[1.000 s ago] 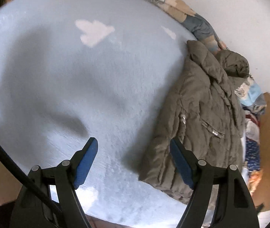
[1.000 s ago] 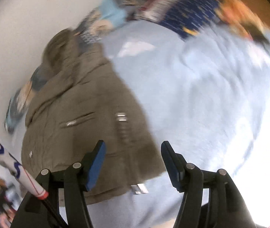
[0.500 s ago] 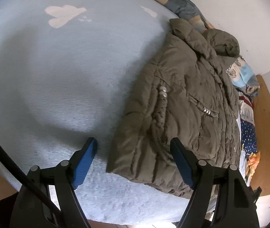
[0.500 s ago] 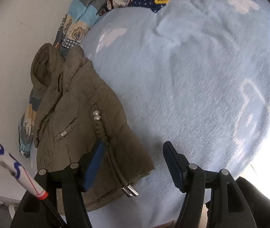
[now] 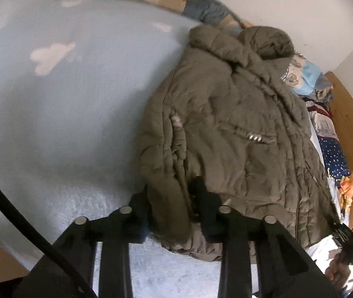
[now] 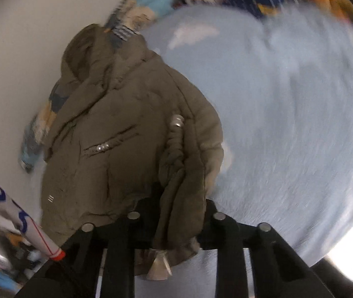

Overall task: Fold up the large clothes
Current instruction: 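Grasp the jacket hem with the right tool while the left tool grasps it too, then fold the hem up toward the hood with both tools and release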

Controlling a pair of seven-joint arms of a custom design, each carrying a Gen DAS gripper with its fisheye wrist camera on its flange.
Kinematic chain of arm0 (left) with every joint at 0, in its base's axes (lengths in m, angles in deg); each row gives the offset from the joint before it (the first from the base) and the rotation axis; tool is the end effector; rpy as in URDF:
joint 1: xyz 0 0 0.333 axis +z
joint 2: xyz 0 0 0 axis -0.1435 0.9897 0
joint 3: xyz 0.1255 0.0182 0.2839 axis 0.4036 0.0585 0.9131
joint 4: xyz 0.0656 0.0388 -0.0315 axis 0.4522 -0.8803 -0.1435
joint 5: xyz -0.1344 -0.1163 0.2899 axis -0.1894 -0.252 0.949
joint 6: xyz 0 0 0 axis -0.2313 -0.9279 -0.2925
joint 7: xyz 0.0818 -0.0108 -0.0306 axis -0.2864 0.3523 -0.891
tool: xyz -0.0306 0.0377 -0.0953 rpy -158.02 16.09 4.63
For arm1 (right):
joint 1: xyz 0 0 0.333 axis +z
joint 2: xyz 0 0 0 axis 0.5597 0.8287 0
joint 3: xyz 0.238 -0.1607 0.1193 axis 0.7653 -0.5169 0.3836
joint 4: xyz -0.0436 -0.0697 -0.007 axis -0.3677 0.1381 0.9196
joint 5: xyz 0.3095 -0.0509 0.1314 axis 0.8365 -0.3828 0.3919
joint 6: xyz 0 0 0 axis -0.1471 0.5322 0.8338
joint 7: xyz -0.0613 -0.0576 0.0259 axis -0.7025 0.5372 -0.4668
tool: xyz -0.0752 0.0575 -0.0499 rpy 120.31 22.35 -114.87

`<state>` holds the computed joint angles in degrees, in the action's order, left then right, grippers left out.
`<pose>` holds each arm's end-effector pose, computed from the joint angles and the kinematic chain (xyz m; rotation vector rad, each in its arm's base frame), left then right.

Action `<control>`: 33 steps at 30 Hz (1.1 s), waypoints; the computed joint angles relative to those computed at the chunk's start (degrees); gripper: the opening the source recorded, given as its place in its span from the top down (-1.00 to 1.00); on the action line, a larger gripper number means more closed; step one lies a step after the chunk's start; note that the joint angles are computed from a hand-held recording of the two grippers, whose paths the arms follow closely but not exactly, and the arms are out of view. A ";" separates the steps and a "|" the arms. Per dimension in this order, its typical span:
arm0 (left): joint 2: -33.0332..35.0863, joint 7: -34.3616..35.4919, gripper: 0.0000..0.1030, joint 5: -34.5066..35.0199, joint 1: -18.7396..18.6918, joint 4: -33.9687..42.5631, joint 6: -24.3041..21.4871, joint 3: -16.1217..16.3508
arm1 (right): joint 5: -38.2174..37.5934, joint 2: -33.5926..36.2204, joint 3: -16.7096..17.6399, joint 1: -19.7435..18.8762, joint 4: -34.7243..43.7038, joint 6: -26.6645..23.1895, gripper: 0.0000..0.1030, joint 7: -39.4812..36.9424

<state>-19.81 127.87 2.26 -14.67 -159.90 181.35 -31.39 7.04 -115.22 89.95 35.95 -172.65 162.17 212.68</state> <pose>0.5285 -0.1421 0.4573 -1.8450 2.2761 -0.9839 0.2869 0.0452 0.4885 -0.7222 2.4502 -0.4639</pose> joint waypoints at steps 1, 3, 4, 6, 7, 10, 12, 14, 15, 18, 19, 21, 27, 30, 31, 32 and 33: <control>-0.89 0.23 0.52 0.43 -0.29 -0.85 1.44 -0.16 | -0.91 0.25 1.49 -0.33 1.34 -2.15 0.59 -0.31; -2.97 1.45 0.56 -0.26 -0.71 -2.59 2.93 -0.33 | -3.22 0.08 4.13 -0.49 3.85 -6.19 0.63 -0.50; -4.02 2.19 0.58 -0.33 -1.01 -3.56 3.78 -0.35 | -4.36 -0.59 5.16 -0.35 4.84 -7.99 0.63 -0.41; -6.40 4.35 0.59 -1.79 -1.62 -5.56 4.82 -0.10 | -6.31 -2.08 6.05 0.23 6.18 -10.65 0.67 -0.33; -7.32 5.82 0.59 -3.27 -1.92 -6.22 4.68 0.25 | -7.00 -3.07 6.16 0.73 6.40 -11.79 0.68 -0.35; -9.64 8.17 0.59 -4.75 -2.77 -8.21 4.60 1.03 | -7.71 -5.35 6.56 2.43 7.06 -14.57 0.70 0.49; -10.83 8.62 0.59 -5.18 -3.20 -9.26 4.26 1.42 | -7.09 -7.17 6.72 3.77 6.76 -15.93 0.71 1.89; -11.91 9.23 0.59 -5.81 -3.54 -10.00 3.73 1.96 | -7.30 -8.77 7.08 4.62 6.58 -17.01 0.72 2.68; -12.34 8.78 0.59 -4.69 -3.45 -10.60 3.99 1.94 | -7.36 -8.90 7.35 5.00 7.00 -17.89 0.72 2.78; -11.59 2.84 0.37 1.22 -2.26 -10.48 4.94 1.57 | -5.78 -8.51 6.29 6.81 7.59 -21.07 0.70 2.33; -11.25 -0.50 0.18 4.14 -1.61 -10.41 5.94 1.25 | -5.06 -9.21 5.75 7.44 6.83 -21.25 0.69 2.72; -10.93 -4.47 0.06 7.04 -0.86 -10.30 8.19 1.43 | -2.06 -9.28 3.23 8.69 6.19 -22.40 0.51 2.50; -11.27 -6.87 0.00 8.80 -0.80 -10.29 13.58 2.21 | 2.49 -14.20 3.39 8.38 5.70 -29.01 0.16 5.30; -10.92 -6.05 -0.01 10.36 -1.99 -9.12 13.57 1.77 | 0.71 -15.16 5.73 7.84 7.64 -32.88 0.15 6.13; -10.80 -5.45 -0.01 10.51 -2.49 -8.54 13.37 1.57 | -0.75 -14.63 5.98 7.84 8.54 -32.54 0.15 5.61; -10.89 -5.42 -0.03 11.08 -2.85 -8.33 13.62 1.20 | -2.12 -13.72 6.05 7.88 9.54 -31.73 0.16 5.00; -10.64 -5.29 -0.05 11.96 -3.31 -7.63 13.82 0.72 | -3.36 -12.58 5.96 7.83 10.42 -30.74 0.15 4.38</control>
